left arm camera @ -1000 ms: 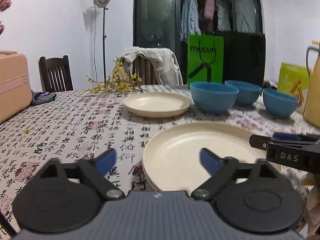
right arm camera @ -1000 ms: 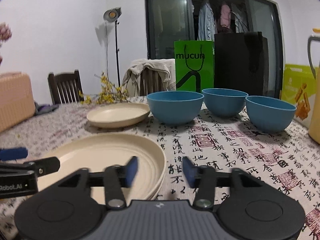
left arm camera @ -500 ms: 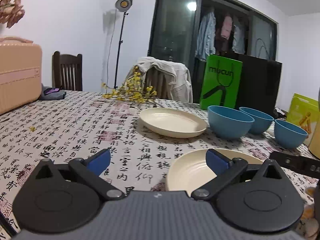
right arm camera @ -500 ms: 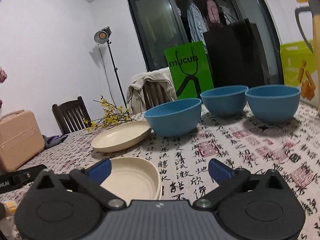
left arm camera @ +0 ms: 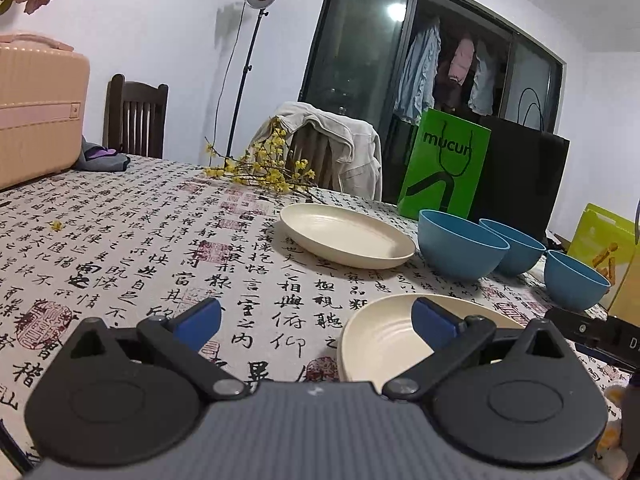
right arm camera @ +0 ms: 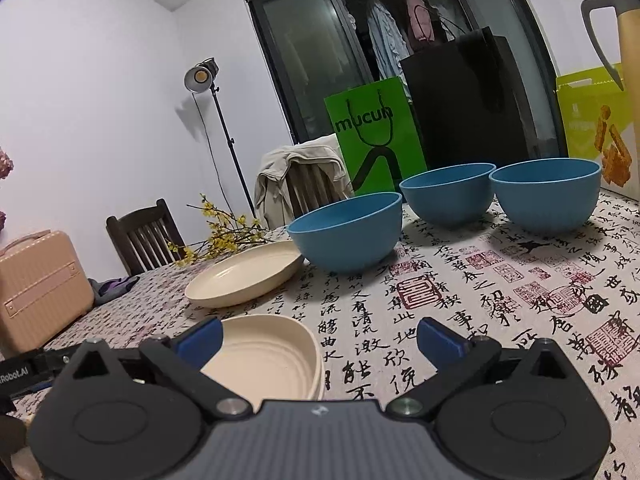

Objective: Organize plates and bowls
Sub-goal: 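Withdraw both grippers from the released plate toward the other cream plate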

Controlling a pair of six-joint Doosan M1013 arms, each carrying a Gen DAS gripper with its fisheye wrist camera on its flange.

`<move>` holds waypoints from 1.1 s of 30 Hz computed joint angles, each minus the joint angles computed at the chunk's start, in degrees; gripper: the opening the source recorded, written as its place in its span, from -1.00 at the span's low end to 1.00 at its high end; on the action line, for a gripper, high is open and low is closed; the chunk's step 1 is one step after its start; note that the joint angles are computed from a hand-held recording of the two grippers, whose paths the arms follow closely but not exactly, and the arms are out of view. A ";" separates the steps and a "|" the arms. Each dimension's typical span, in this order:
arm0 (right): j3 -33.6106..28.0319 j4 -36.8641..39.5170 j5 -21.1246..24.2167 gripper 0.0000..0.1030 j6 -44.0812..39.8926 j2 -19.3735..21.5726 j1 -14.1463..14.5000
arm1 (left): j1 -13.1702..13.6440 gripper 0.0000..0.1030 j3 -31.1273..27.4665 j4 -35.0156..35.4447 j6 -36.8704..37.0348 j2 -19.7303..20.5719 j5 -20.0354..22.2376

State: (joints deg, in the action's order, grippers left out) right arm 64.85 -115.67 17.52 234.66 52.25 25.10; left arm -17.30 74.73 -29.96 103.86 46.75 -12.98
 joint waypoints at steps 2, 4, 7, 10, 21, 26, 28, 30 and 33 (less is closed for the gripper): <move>0.08 -1.11 -0.24 1.00 1.35 -0.01 -0.10 | -0.04 1.00 0.07 -0.23 0.03 0.00 -0.25; 0.34 -3.37 -0.27 1.00 3.73 -0.09 -0.16 | -0.07 1.00 -0.02 -1.14 0.76 0.04 -0.23; 0.54 -4.24 0.15 1.00 4.47 -0.13 -0.10 | -0.10 1.00 -0.23 -2.63 2.03 0.12 0.00; 0.58 -5.00 0.30 1.00 5.12 -0.11 -0.08 | -0.13 1.00 -0.30 -4.08 3.33 0.12 0.18; 0.71 -5.14 0.65 1.00 5.28 -0.15 -0.01 | -0.12 1.00 -0.55 -6.43 5.53 0.22 0.55; 0.83 -5.16 0.09 1.00 5.07 -0.30 -0.10 | 0.03 1.00 -1.03 -9.12 8.20 0.13 2.47; 0.69 -3.79 -1.59 1.00 3.64 -0.47 -0.37 | 0.37 1.00 -1.26 -5.98 4.95 -0.03 4.28; 0.22 -0.66 -3.92 1.00 -0.11 -0.63 -0.74 | 0.74 1.00 -1.57 -2.40 1.04 -0.24 6.07; 0.00 0.95 -4.19 1.00 -2.62 -1.08 -0.95 | 1.18 1.00 -1.93 1.49 -3.15 -0.71 7.22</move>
State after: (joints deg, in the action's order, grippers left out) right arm 64.85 -114.72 13.33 232.04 51.17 24.15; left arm -16.12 72.80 -28.47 100.71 46.04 -5.76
